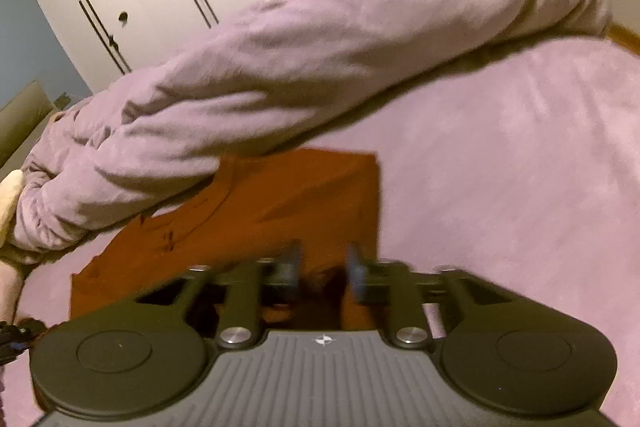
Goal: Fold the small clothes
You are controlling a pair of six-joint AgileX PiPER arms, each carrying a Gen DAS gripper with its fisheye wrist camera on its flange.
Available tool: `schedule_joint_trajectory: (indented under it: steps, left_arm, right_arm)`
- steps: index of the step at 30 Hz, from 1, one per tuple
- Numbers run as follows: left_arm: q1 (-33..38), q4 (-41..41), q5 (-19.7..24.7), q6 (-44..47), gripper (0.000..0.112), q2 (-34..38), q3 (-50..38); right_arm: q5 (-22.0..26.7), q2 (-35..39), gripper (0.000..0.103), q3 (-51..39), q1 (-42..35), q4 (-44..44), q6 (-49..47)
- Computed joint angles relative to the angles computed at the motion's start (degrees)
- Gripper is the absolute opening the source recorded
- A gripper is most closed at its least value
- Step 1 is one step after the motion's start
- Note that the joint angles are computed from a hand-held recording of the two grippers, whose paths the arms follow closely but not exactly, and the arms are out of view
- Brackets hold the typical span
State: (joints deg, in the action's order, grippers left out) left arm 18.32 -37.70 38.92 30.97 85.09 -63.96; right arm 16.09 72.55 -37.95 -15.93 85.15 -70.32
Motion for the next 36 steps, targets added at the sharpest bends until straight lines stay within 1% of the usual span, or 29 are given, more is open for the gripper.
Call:
schedule_joint_trajectory:
  steps: [1,2,3,4,5,6,7,8,10,11,13,15,16,17,18,19,20,21,22,25,27,29,30,31,32,33,34,36]
  left_arm:
    - [1.1,-0.5,0.0,2.6,0.066,-0.4,0.5]
    - [2.2,-2.3,-0.1,6.0,0.068,-0.8,1.1]
    - [3.9,-5.6,1.0,11.1,0.071,-1.2,1.8]
    - [5.1,-7.5,2.7,14.6,0.079,-0.9,1.7]
    - [5.6,-7.8,3.9,15.8,0.083,-0.4,1.4]
    - [5.2,-6.9,4.7,15.5,0.083,0.4,0.7]
    - [4.7,-5.7,6.0,15.2,0.084,1.7,-0.3]
    - [3.9,-4.7,6.5,14.7,0.084,2.7,-1.0]
    - [1.6,-2.4,4.4,13.1,0.084,4.3,-1.6]
    - [0.9,-1.7,4.5,12.3,0.084,5.3,-2.4]
    - [0.2,-0.8,6.2,9.9,0.082,7.4,-4.1]
    - [0.4,-3.2,7.0,12.2,0.072,7.9,-4.2]
    - [0.2,-3.2,6.9,13.2,0.061,8.0,-4.1]
    - [-0.6,-1.9,6.1,12.6,0.048,7.7,-3.9]
    - [-1.4,-0.4,5.0,11.8,0.043,7.5,-3.8]
    - [-2.2,1.4,3.9,10.6,0.033,7.2,-3.6]
    - [-2.4,2.7,3.3,9.6,0.021,6.8,-3.5]
    - [-2.5,3.9,2.9,8.1,0.016,6.5,-3.4]
    - [-2.3,4.5,3.0,6.9,0.011,6.2,-3.4]
    - [0.2,-0.6,6.0,10.4,0.011,5.7,-3.7]
    - [0.2,-1.3,6.8,12.0,0.011,5.1,-3.7]
    - [-0.4,-1.7,7.7,13.3,0.012,5.4,-4.1]
    - [-0.8,-1.2,7.5,12.9,0.012,5.7,-4.3]
    - [-1.3,-0.8,7.1,12.2,0.017,6.0,-4.4]
    - [-1.3,-1.1,7.0,11.8,0.023,6.3,-4.5]
    - [-1.1,-1.8,7.1,11.6,0.024,6.6,-4.6]
    - [-0.9,-2.9,7.4,11.9,0.025,6.9,-4.6]
    - [-1.2,-2.8,7.4,11.6,0.025,7.3,-4.7]
  right_arm:
    - [0.3,-0.5,0.051,0.5,-1.0,1.0,-2.4]
    - [1.0,-0.9,0.051,1.0,-2.2,1.7,-5.1]
    - [3.0,-1.2,0.051,1.4,-3.9,1.8,-7.8]
    - [5.9,-1.1,0.051,1.4,-5.6,0.9,-9.8]
    - [8.7,-0.9,0.051,1.6,-6.9,0.4,-12.4]
    - [10.0,-0.7,0.051,1.7,-7.0,-0.4,-14.4]
    - [10.3,-0.3,0.051,1.5,-6.3,-1.8,-15.4]
    - [9.8,0.1,0.051,1.2,-5.1,-3.4,-15.9]
    - [7.0,1.0,0.051,0.6,-1.6,-5.8,-16.3]
    - [5.3,1.6,0.051,0.3,0.1,-5.8,-17.1]
    - [2.4,3.4,0.051,-1.0,2.9,-8.3,-15.6]
    - [1.2,4.9,0.049,-2.4,4.0,-12.2,-11.7]
    - [0.7,5.5,0.042,-2.8,4.2,-12.9,-11.1]
    - [-0.1,5.7,0.036,-2.9,4.7,-13.4,-11.2]
    - [-1.0,5.6,0.025,-2.7,5.1,-12.9,-12.6]
    - [-0.9,5.5,0.013,-2.4,4.8,-10.9,-15.0]
    - [0.0,5.4,0.007,-2.4,4.2,-10.1,-16.0]
    - [0.9,5.2,0.004,-2.2,3.5,-9.1,-16.9]
    - [1.5,5.3,0.004,-2.2,3.1,-7.7,-18.5]
    - [2.7,5.1,0.004,-1.7,2.3,-7.0,-19.8]
    - [2.4,5.4,0.005,-2.0,2.2,-7.4,-19.6]
    - [3.2,6.4,0.011,-3.4,2.0,-8.8,-17.2]
    - [3.0,7.0,0.018,-4.1,2.4,-10.0,-15.1]
    - [1.8,7.5,0.025,-4.7,3.3,-10.6,-14.2]
    - [0.6,7.9,0.030,-5.1,4.2,-11.3,-13.4]
    - [-0.5,8.3,0.037,-5.5,5.0,-12.3,-12.3]
    - [-0.6,9.0,0.039,-6.0,5.1,-12.6,-11.5]
    - [0.3,10.5,0.039,-7.2,4.8,-14.5,-8.3]
